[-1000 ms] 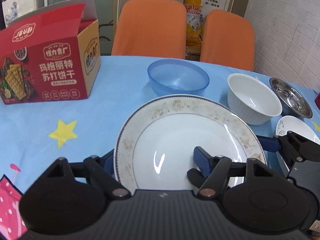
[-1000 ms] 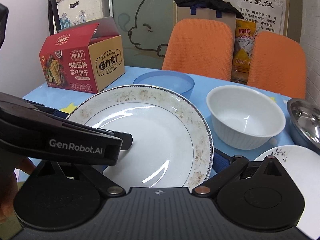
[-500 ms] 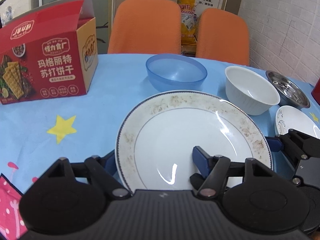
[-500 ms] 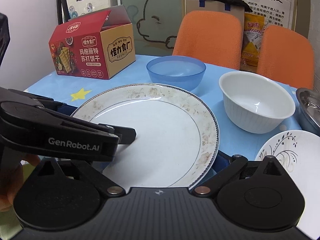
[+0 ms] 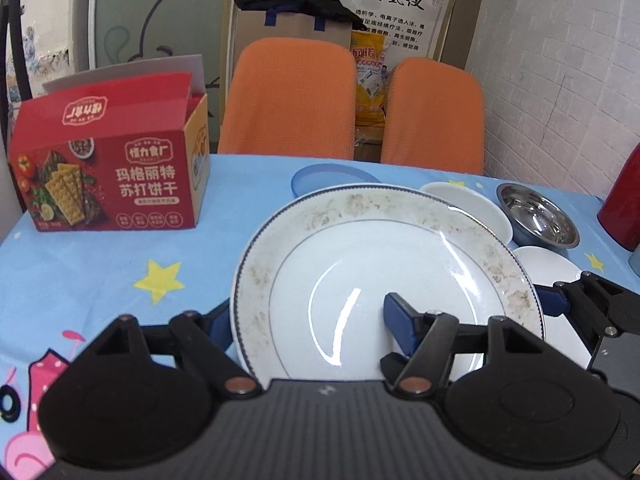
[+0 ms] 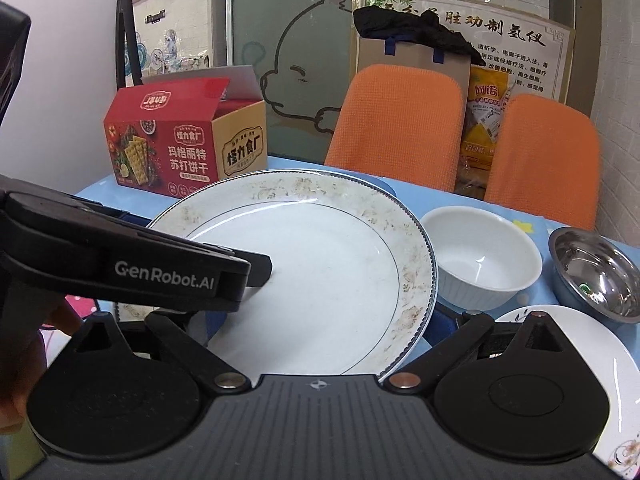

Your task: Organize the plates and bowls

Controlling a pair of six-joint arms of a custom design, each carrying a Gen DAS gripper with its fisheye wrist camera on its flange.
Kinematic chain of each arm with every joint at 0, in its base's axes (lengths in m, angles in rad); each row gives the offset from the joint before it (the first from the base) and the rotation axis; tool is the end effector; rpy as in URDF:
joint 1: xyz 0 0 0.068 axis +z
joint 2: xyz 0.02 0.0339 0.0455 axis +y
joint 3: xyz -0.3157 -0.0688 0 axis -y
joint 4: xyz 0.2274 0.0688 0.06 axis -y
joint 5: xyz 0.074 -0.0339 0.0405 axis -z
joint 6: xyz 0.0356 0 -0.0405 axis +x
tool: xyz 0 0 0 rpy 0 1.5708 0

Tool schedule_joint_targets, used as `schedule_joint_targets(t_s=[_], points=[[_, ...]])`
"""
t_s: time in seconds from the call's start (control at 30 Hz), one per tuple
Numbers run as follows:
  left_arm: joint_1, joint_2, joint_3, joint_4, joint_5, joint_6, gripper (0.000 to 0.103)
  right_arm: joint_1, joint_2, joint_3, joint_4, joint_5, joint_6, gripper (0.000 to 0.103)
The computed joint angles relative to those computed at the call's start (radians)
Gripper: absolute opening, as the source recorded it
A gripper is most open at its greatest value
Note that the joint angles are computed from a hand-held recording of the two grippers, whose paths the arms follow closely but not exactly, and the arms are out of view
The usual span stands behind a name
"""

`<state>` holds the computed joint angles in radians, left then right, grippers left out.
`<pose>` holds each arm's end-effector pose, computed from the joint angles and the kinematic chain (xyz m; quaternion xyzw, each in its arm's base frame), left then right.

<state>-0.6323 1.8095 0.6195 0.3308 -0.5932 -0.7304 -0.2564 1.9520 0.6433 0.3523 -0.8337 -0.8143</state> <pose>0.2558 -0.1627 0.1530 -0.1456 0.8904 0.0030 0.4313 0.3073 -0.0533 0.1224 -0.3577 0.8042 0.1909 0.4347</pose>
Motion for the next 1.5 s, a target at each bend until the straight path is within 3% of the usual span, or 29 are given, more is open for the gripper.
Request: schedule_joint_targets(t_s=[0.2,0.43,0.6,0.97,1.1,1.23,1.37,1.5], points=[[-0.18,-0.063,-0.077,-0.115,-0.113,-0.203,0.066,-0.113,-0.096,-0.124,-0.118,-0.062,-0.147,0.103],[-0.409,-0.056,-0.121,-0.281,-0.204,-0.51,0.065,-0.313,-0.108,-0.231,-0.318,-0.121,-0.46,0.103],[-0.475,-0.033,-0.163,-0.256,-0.209,-0.599,0.065,-0.375,-0.074,-0.254,-0.372,-0.112,-0.554,0.103],[-0.453,-0.027,-0.287,-0.008,-0.179,-0.567,0.067,-0.393,-0.045,-0.302,-0.245,-0.126,-0.573,0.103],[-0.492,-0.064,-0.26,-0.124,-0.267,-0.593,0.068,-0.409,-0.053,-0.369,-0.056,-0.144,-0.506,0.103],[-0.496,-0.119,-0.244,-0.176,-0.299,-0.569,0.07,-0.435,-0.078,-0.29,-0.276,-0.187,-0.585,0.103],[-0.496,-0.124,-0.212,-0.197,-0.307,-0.536,0.074,-0.457,-0.093,-0.246,-0.382,-0.21,-0.626,0.103],[-0.483,-0.097,-0.194,-0.142,-0.28,-0.472,0.077,-0.485,-0.062,-0.185,-0.423,-0.208,-0.607,0.103]])
